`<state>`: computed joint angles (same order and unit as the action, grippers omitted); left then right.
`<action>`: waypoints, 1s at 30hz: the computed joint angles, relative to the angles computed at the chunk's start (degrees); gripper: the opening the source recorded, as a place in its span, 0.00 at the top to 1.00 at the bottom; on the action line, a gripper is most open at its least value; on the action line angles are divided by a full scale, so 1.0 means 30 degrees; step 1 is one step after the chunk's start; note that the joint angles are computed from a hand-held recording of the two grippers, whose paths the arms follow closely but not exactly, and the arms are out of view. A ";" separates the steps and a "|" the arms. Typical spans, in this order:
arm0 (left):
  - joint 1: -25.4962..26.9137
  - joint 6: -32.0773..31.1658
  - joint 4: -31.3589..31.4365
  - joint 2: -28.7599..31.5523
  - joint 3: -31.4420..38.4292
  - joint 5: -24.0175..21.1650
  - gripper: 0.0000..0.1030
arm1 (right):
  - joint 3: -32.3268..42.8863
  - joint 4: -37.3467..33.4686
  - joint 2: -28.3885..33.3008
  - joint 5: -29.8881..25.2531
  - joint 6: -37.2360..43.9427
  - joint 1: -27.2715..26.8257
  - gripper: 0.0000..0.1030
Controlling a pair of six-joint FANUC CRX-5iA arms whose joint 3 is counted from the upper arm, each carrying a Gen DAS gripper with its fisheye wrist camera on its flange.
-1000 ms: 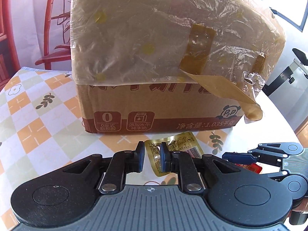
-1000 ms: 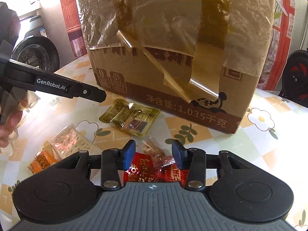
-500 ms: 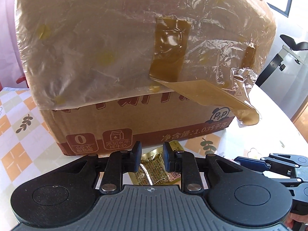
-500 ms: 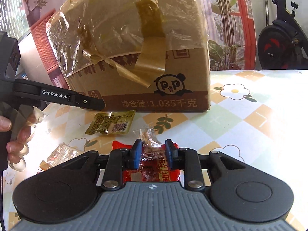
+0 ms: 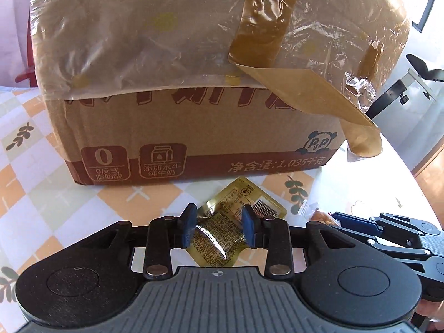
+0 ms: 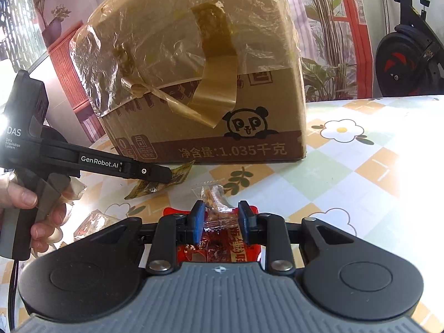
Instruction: Organize snacks
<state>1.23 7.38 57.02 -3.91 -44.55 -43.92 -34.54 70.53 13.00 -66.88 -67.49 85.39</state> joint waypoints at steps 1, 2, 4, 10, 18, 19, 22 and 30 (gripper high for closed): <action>0.0341 0.0320 -0.0501 -0.0098 0.0077 -0.0504 0.63 | -0.0024 0.0053 -0.0013 0.0032 -0.0021 -0.0017 0.73; 0.0578 0.0441 -0.0858 -0.0204 0.0102 -0.0862 0.62 | -0.0039 0.0093 -0.0021 0.0058 -0.0039 -0.0033 0.73; 0.0984 0.0512 -0.1502 -0.0474 0.0107 -0.1401 0.61 | -0.0101 0.0196 -0.0047 0.0072 -0.0179 -0.0035 0.73; 0.1678 -0.0432 -0.2068 -0.1252 -0.0117 -0.1595 0.45 | -0.0319 0.0467 -0.0131 0.0045 -0.0685 -0.0013 0.73; 0.1248 0.0639 -0.2209 -0.1140 0.0151 -0.0323 0.29 | -0.0338 0.0558 -0.0128 0.0101 -0.0692 -0.0041 0.73; 0.1115 0.1178 -0.2321 -0.1069 0.0235 -0.0409 0.28 | -0.0330 0.0550 -0.0114 0.0082 -0.0707 -0.0040 0.73; 0.0553 0.3259 -0.3156 -0.1014 0.0501 -0.0155 0.26 | -0.0303 0.0488 -0.0108 0.0029 -0.0689 -0.0018 0.73; -0.1670 0.6106 -0.4937 -0.1495 0.0267 0.2906 0.22 | -0.0324 0.0292 0.0124 -0.1316 -0.1983 0.0472 0.73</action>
<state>-3.77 25.70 42.21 -8.40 -43.75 -35.20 -35.51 71.41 13.37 -70.83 -73.43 86.81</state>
